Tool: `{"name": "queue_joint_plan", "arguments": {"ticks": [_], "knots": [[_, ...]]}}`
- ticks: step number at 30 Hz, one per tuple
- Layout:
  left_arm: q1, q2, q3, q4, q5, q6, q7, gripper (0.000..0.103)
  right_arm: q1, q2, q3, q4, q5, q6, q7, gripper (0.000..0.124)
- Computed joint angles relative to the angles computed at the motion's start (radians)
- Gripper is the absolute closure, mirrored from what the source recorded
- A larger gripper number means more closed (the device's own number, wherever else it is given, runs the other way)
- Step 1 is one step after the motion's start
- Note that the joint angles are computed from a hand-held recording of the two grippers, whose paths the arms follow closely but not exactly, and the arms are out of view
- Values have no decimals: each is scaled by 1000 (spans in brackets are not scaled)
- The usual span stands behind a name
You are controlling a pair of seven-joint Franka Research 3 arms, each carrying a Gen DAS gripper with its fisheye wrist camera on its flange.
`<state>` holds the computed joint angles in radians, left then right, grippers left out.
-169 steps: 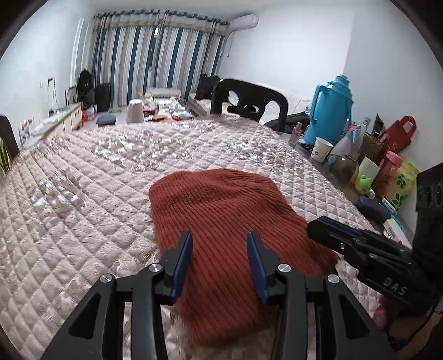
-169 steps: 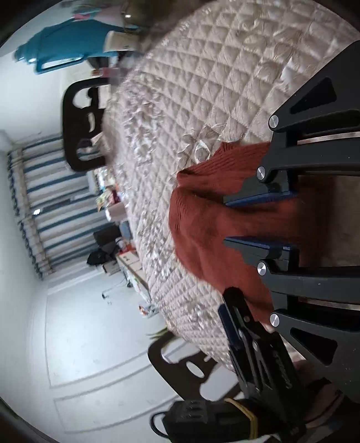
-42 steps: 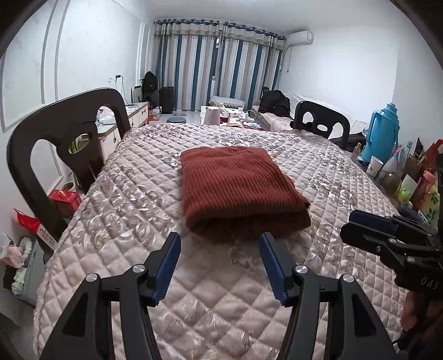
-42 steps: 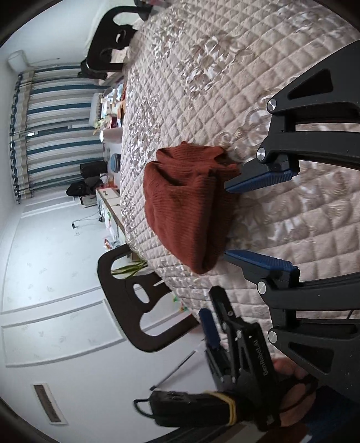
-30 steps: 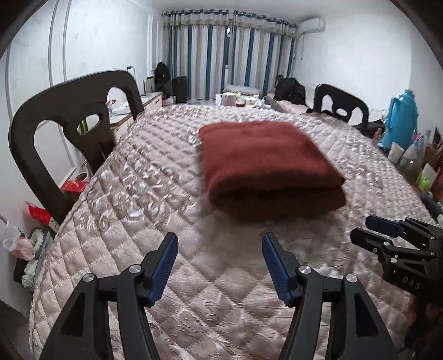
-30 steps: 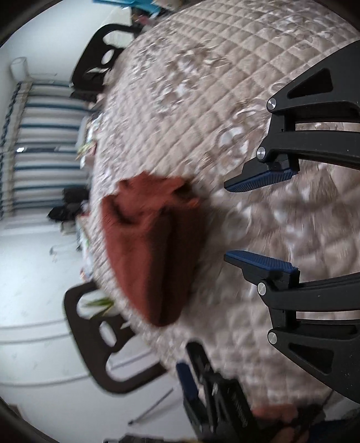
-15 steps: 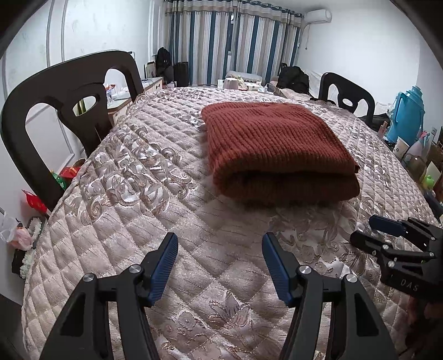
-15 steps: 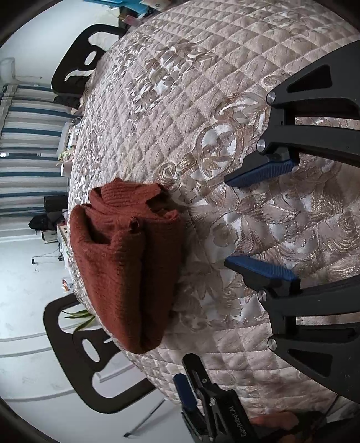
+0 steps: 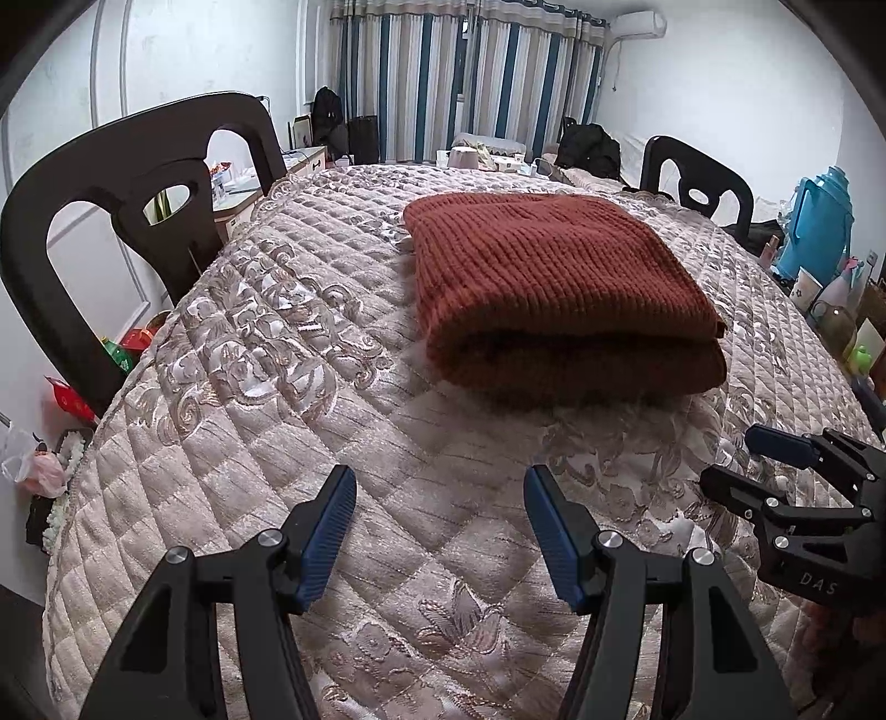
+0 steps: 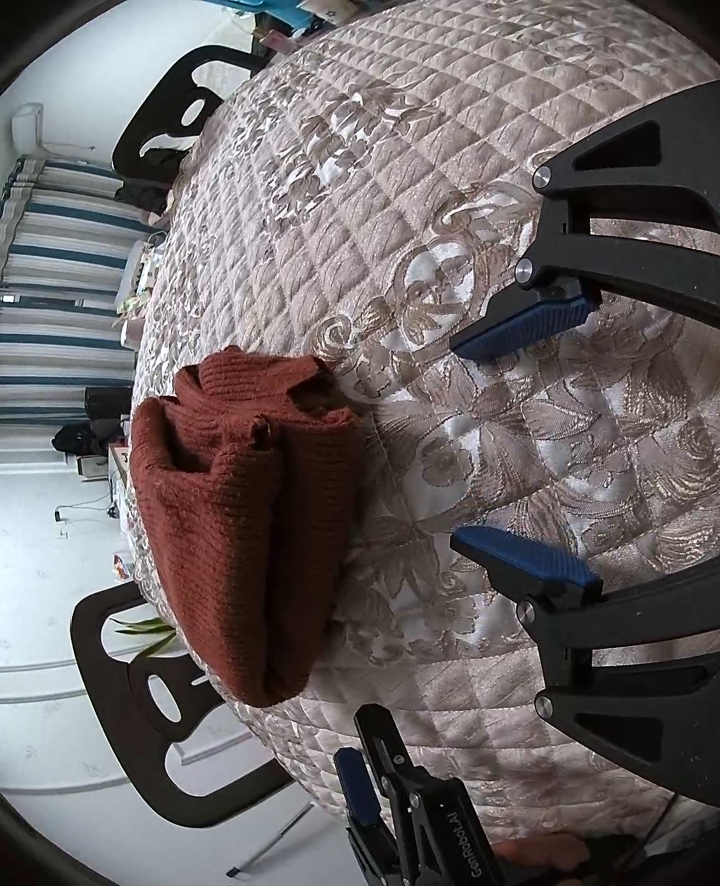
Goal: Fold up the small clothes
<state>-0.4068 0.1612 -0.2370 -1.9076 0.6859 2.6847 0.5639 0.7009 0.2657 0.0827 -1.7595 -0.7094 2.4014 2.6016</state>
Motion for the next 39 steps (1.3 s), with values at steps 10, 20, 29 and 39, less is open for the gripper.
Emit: {"name": "queue_joint_plan", "arguments": {"ticks": [10,20,29,39], "knots": [[-3,-4,5,-5,19,3,-22,37,3,3,-1,5,-1,-7,-1,60],[-3,-6,1,-3,36,-9,-23,37,3,3,-1,4,-1,-6,-1,60],[-4,-14,0,-8,52,-10,-45,37,3,2,-1,5,0,-7,-2,60],[-4,-10,-3,-4,50,-13,-38,37,3,3,-1,6,1,-8,-2,60]]}}
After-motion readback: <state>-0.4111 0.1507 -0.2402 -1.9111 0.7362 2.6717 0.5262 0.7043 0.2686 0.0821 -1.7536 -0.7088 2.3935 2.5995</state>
